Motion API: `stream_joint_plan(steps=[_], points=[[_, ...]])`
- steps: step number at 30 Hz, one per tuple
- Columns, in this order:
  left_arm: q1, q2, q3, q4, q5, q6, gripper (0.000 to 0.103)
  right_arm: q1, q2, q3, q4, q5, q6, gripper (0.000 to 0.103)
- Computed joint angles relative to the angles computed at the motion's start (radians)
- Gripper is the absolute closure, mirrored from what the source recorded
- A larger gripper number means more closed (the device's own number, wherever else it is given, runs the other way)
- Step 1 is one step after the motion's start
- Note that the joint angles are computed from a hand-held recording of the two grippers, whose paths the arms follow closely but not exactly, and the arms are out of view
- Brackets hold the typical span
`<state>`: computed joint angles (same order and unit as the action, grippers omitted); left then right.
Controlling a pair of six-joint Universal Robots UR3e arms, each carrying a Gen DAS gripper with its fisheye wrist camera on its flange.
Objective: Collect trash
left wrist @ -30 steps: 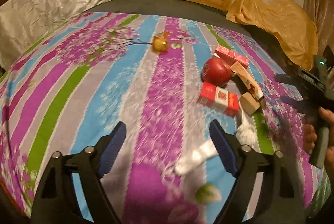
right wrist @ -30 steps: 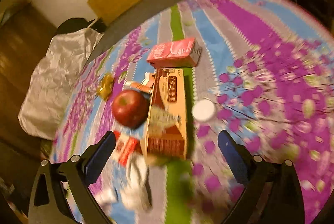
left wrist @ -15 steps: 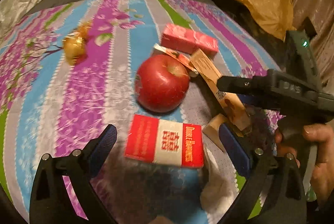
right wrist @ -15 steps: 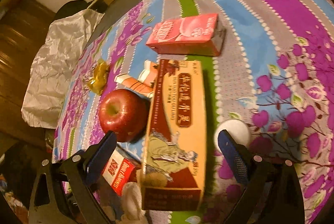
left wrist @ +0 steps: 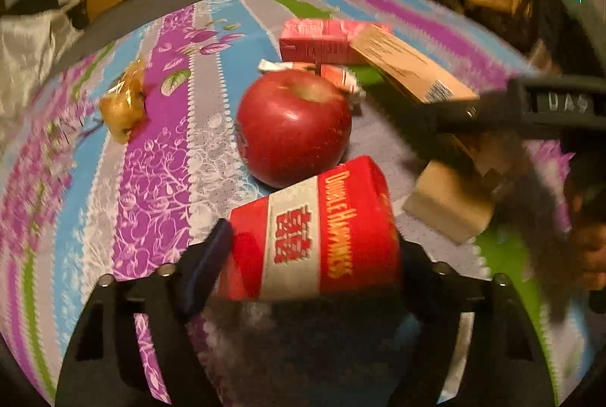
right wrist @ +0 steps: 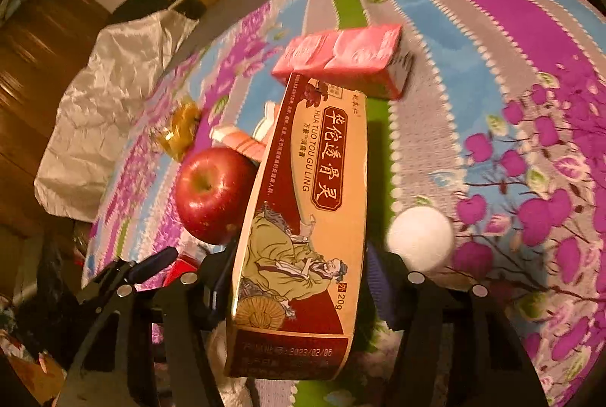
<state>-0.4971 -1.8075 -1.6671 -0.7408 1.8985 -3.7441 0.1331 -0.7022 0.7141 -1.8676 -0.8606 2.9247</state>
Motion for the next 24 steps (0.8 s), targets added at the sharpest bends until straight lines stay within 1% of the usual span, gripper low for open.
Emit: stream_joint_plan(steps=[1, 2, 3, 6, 7, 9, 10, 12, 14, 16, 17, 18, 21, 22, 23, 24], points=[[0.009, 0.034, -0.038, 0.032, -0.014, -0.01, 0.041, -0.012, -0.027, 0.041, -0.015, 0.011, -0.008, 0.042], [0.017, 0.067, -0.073, 0.058, -0.024, -0.021, 0.044, -0.021, -0.048, 0.07, -0.029, 0.018, -0.013, 0.042], [0.02, 0.084, -0.092, 0.074, -0.028, -0.029, 0.049, -0.032, -0.086, 0.126, -0.064, 0.018, -0.016, 0.042], [0.037, 0.16, -0.154, 0.071, -0.023, -0.061, 0.068, -0.081, -0.212, 0.295, -0.132, 0.032, -0.062, 0.042], [0.042, 0.186, -0.176, 0.072, -0.026, -0.074, 0.072, -0.1, -0.275, 0.379, -0.18, 0.033, -0.074, 0.042], [0.041, 0.244, -0.222, 0.073, -0.007, -0.097, 0.078, -0.136, -0.381, 0.514, -0.238, 0.047, -0.1, 0.042], [0.042, 0.261, -0.237, 0.074, 0.0, -0.105, 0.081, -0.159, -0.433, 0.572, -0.245, 0.056, -0.121, 0.042], [0.034, 0.319, -0.275, 0.074, 0.02, -0.139, 0.082, -0.212, -0.547, 0.697, -0.255, 0.075, -0.16, 0.042], [-0.011, 0.363, -0.272, 0.036, 0.07, -0.201, 0.082, -0.269, -0.659, 0.801, -0.222, 0.099, -0.208, 0.042], [-0.063, 0.37, -0.237, -0.005, 0.119, -0.245, 0.082, -0.344, -0.791, 0.901, -0.142, 0.132, -0.281, 0.042], [-0.119, 0.356, -0.186, -0.058, 0.175, -0.282, 0.082, -0.376, -0.843, 0.932, -0.093, 0.145, -0.315, 0.043], [-0.158, 0.339, -0.144, -0.096, 0.212, -0.302, 0.082, -0.419, -0.903, 0.962, -0.019, 0.162, -0.367, 0.043], [-0.27, 0.268, 0.009, -0.229, 0.31, -0.374, 0.082, -0.589, -1.107, 1.008, 0.32, 0.206, -0.603, 0.043], [-0.298, 0.246, 0.055, -0.265, 0.328, -0.391, 0.082, -0.629, -1.151, 1.004, 0.419, 0.212, -0.666, 0.043], [-0.325, 0.226, 0.098, -0.299, 0.345, -0.405, 0.082, -0.697, -1.199, 0.979, 0.58, 0.216, -0.772, 0.043], [-0.357, 0.19, 0.163, -0.344, 0.365, -0.422, 0.082, -0.73, -1.231, 0.972, 0.659, 0.217, -0.824, 0.043]])
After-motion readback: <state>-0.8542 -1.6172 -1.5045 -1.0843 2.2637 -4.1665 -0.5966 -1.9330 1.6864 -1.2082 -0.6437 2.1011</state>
